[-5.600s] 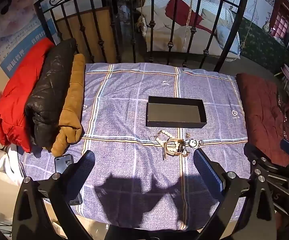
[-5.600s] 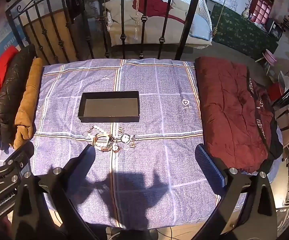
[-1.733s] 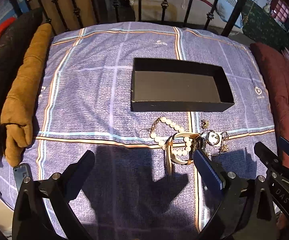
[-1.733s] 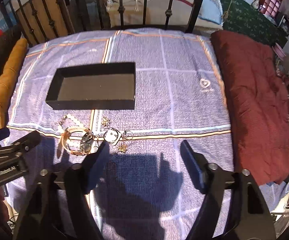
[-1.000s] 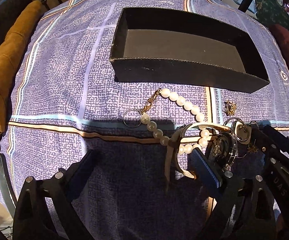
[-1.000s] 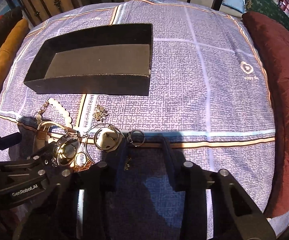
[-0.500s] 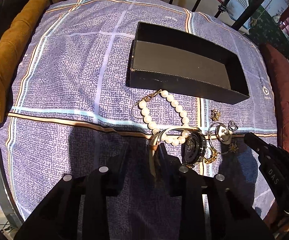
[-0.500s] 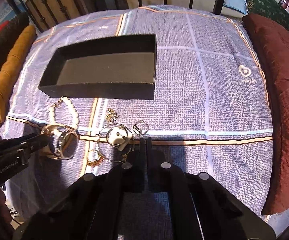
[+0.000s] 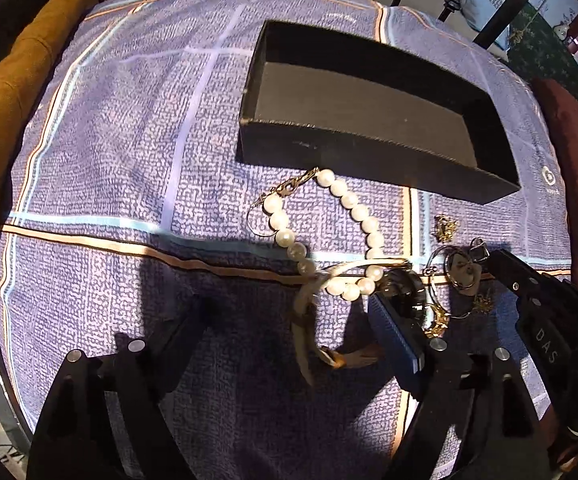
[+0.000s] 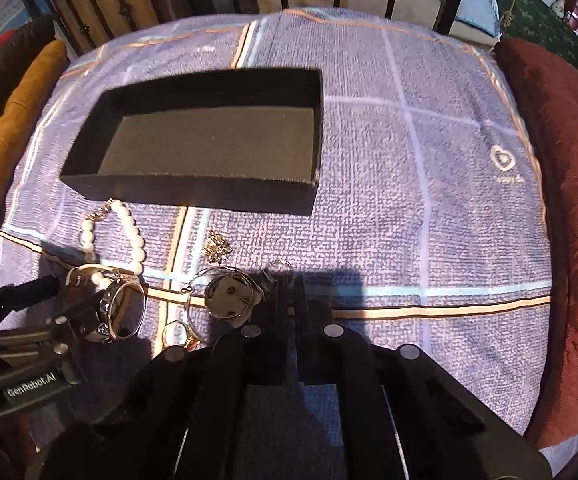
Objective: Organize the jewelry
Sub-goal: 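Carry the watch into the black box and open the left gripper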
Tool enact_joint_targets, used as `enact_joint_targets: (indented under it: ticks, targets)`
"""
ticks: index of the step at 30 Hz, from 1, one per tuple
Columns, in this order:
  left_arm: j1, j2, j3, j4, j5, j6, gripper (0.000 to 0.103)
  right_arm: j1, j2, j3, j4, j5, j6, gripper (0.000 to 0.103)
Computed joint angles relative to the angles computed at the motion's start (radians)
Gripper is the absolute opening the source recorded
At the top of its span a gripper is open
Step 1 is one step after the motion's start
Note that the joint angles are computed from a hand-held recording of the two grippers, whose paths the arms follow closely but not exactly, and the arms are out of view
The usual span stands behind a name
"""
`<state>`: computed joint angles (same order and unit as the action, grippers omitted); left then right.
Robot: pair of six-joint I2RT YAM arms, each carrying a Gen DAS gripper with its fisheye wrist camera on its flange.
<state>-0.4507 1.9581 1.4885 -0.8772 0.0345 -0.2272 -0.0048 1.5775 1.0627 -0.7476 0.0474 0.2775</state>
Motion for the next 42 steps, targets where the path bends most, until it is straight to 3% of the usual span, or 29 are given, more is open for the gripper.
enact_joint_targets:
  ticks: [4,5,6,8,9,11,13,15,17,19,22,24,25,30,40,42]
  targets:
    - [-0.023,0.015,0.01,0.0,-0.033,0.006,0.083,-0.01,0.011,-0.018,0.037,-0.032,0.009,0.017]
    - [-0.026,0.016,0.012,-0.002,-0.037,0.01,0.085,-0.011,0.012,-0.015,0.034,-0.037,0.008,0.026]
    - [-0.03,0.018,0.016,-0.003,-0.04,0.008,0.085,-0.011,0.01,-0.006,0.026,-0.035,0.009,0.045]
    - [-0.027,0.018,0.02,-0.005,-0.032,0.004,0.084,0.001,-0.027,-0.01,0.032,0.001,0.022,0.068]
    - [-0.021,0.015,0.021,-0.006,-0.021,0.001,0.084,0.01,-0.052,-0.018,0.043,0.024,0.024,0.068]
    - [-0.01,0.011,0.02,-0.003,-0.003,-0.008,0.084,0.017,-0.061,-0.006,0.042,0.026,0.012,0.068]
    - [-0.004,0.007,0.017,-0.005,-0.006,-0.004,0.084,0.021,-0.035,0.014,0.044,0.015,0.012,0.061]
    - [-0.011,0.008,0.017,-0.007,-0.022,-0.005,0.081,0.033,0.02,0.043,0.033,0.02,0.01,0.034]
    - [-0.023,0.036,0.05,-0.023,-0.061,0.003,0.077,0.037,0.07,0.055,0.03,0.01,0.021,0.021]
    - [-0.036,0.037,0.037,-0.01,-0.093,0.002,0.073,0.04,0.08,0.052,0.042,0.025,0.038,0.019]
    - [-0.031,0.019,0.023,0.015,-0.101,-0.016,0.05,0.029,0.055,0.048,0.039,-0.011,0.045,0.016]
    - [-0.002,0.002,0.019,0.022,-0.054,-0.022,0.015,0.024,0.031,0.05,0.027,-0.032,0.047,0.016]
    - [0.013,0.003,0.026,0.016,-0.029,-0.027,0.007,0.022,0.021,0.055,0.02,-0.037,0.045,0.016]
    - [0.076,-0.009,0.034,0.0,0.073,-0.004,0.008,0.016,-0.034,0.059,0.003,-0.052,0.052,0.016]
    - [0.131,-0.13,-0.002,-0.052,0.117,0.05,0.008,0.001,-0.089,0.11,-0.039,-0.091,0.08,0.016]
    - [0.123,-0.119,0.05,-0.071,0.122,0.043,0.008,0.0,-0.09,0.137,-0.048,-0.089,0.074,0.016]
